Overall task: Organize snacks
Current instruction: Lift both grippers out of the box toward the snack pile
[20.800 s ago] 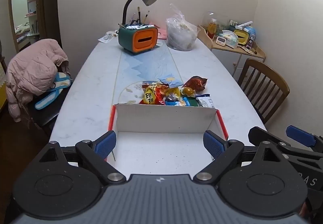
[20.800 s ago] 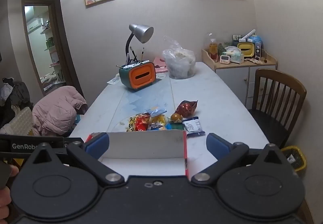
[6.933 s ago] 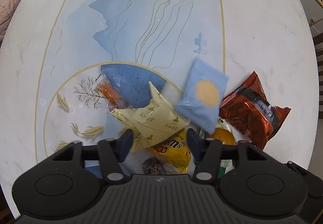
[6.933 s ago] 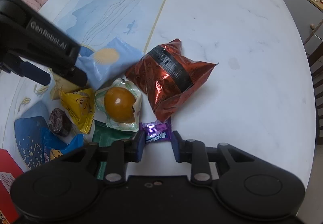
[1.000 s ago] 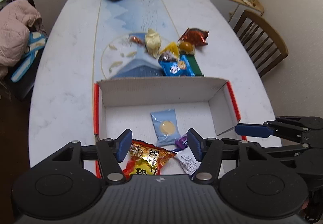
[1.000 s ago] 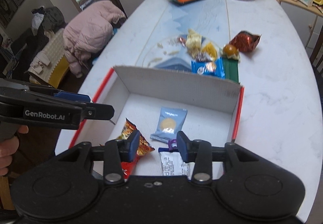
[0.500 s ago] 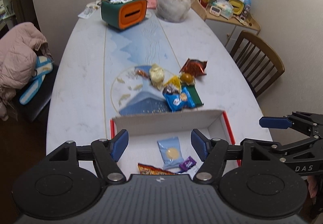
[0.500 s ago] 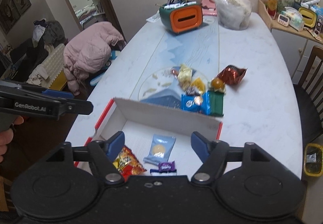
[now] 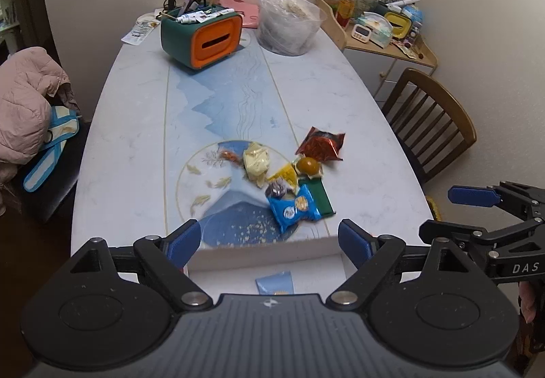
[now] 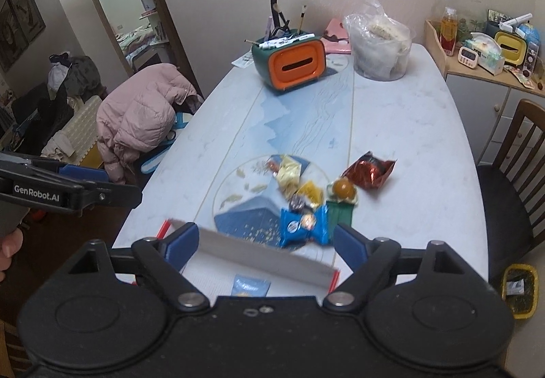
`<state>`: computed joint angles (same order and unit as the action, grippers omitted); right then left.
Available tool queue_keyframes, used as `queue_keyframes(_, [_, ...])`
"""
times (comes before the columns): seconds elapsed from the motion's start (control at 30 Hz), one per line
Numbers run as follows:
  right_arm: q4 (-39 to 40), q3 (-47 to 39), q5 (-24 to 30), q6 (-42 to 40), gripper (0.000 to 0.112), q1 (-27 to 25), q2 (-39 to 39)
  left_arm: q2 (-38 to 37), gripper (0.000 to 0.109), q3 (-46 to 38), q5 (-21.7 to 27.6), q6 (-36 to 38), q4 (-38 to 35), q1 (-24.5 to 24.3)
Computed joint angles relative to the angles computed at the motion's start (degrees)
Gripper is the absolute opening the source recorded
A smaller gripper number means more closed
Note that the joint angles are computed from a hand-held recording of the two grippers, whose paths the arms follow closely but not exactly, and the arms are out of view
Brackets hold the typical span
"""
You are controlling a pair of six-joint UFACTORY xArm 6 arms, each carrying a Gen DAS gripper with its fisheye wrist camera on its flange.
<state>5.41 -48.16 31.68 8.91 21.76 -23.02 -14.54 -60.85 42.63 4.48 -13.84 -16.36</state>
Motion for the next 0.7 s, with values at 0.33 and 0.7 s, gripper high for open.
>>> queue_keyframes(0.33, [6.1, -8.3, 1.5, -9.9, 0.087, -4.7, 11.3, 17.0, 0.089, -16.3, 3.3, -6.3, 6.2, -1.5])
queue_keyframes(0.7, [10.7, -18.9, 7.0, -17.1, 0.087, -7.5, 26.3, 37.2, 0.089, -36.0, 9.8, -11.0, 12.5, -4.0])
